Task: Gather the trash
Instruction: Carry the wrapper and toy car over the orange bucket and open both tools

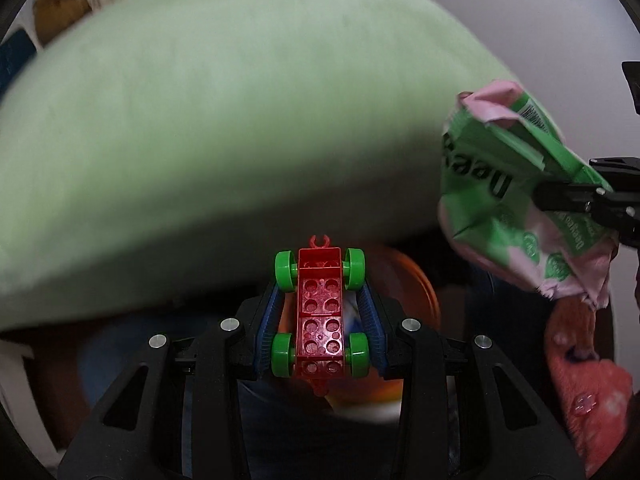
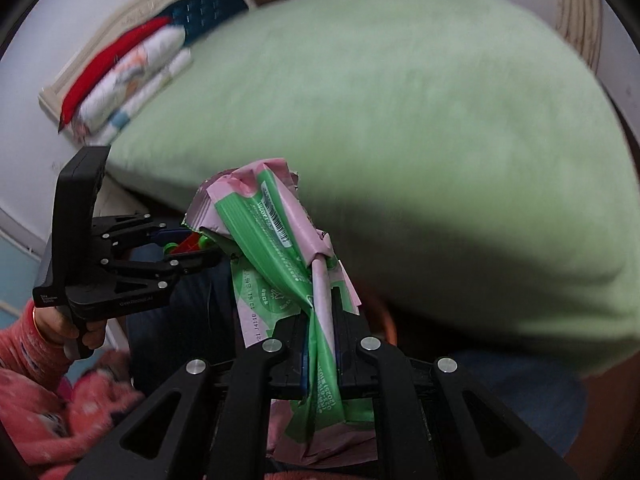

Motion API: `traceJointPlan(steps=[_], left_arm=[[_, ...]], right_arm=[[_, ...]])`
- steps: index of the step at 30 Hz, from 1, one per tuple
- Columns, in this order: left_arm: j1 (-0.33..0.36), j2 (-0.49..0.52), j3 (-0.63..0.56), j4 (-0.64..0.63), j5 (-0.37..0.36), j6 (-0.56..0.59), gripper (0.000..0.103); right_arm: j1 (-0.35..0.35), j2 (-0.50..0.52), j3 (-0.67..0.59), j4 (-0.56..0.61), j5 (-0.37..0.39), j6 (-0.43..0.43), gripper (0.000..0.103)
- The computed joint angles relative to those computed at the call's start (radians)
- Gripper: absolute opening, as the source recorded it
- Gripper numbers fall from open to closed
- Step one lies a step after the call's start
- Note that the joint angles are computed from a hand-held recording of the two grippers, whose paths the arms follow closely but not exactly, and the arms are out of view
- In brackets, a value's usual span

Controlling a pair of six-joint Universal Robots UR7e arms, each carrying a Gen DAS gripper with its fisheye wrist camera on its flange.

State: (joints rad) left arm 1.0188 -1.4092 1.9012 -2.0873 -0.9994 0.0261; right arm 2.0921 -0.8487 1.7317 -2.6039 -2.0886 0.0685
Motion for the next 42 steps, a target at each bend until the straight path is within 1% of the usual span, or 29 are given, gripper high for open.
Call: traceJointPlan(steps=[3,6,8,10,12,13,14,15,16,18,19,20,24,28,29,30,42], left_arm=[[0.022,0.02,0.023,0.035,-0.029,-0.025,0.037],[0.044,0.051,0.023,0.07,-0.04,-0.067,0.037],[0.054,0.07,0.021,0.069,-0.033,-0.083,0.037],[0.069,0.096,0.008,0.08,-0.035,-0.097,0.037],[0.076,0.116,-0.001,0.096,-0.021,-0.116,0.038],[0.084,0.15,-0.042,0.109,-0.018,-0.116,0.04],[0.084,0.158,-0.049,0.119,-0.009,-0.123,0.053],[0.073,0.147,-0.026,0.104,-0.001,-0.13,0.069],[0.069,0.146,-0.02,0.089,0.008,-0.127,0.073],[0.06,0.145,-0.017,0.066,0.029,-0.12,0.076],[0.057,0.129,-0.002,0.061,0.034,-0.122,0.077],[0.053,0.113,0.023,0.051,0.038,-0.129,0.079],[0.051,0.096,0.04,0.039,0.036,-0.144,0.079],[0.047,0.082,0.051,0.029,0.04,-0.141,0.079],[0.042,0.08,0.065,0.017,0.039,-0.144,0.079],[0.041,0.072,0.063,0.023,0.039,-0.142,0.079],[0.028,0.061,0.053,0.024,0.036,-0.143,0.079]], right_arm=[[-0.017,0.014,0.017,0.045,0.012,0.048,0.008],[-0.039,0.032,0.023,0.086,0.03,0.1,0.008],[-0.057,0.043,0.027,0.103,0.052,0.128,0.008],[-0.069,0.057,0.033,0.115,0.055,0.155,0.008],[-0.073,0.063,0.04,0.113,0.059,0.164,0.017],[-0.076,0.063,0.045,0.102,0.064,0.173,0.028],[-0.074,0.062,0.047,0.087,0.063,0.176,0.048],[-0.072,0.062,0.05,0.068,0.054,0.173,0.055],[-0.064,0.061,0.049,0.046,0.036,0.166,0.057],[-0.056,0.054,0.053,0.021,0.01,0.156,0.061],[-0.055,0.049,0.055,0.012,0.004,0.159,0.065],[-0.057,0.04,0.064,-0.001,0.001,0.161,0.065],[-0.064,0.017,0.091,-0.039,-0.007,0.166,0.066],[-0.076,-0.006,0.107,-0.05,-0.011,0.161,0.066],[-0.073,0.018,0.09,-0.058,-0.012,0.167,0.066],[-0.072,0.02,0.092,-0.063,-0.013,0.168,0.066],[-0.064,0.011,0.084,-0.044,-0.021,0.169,0.066]])
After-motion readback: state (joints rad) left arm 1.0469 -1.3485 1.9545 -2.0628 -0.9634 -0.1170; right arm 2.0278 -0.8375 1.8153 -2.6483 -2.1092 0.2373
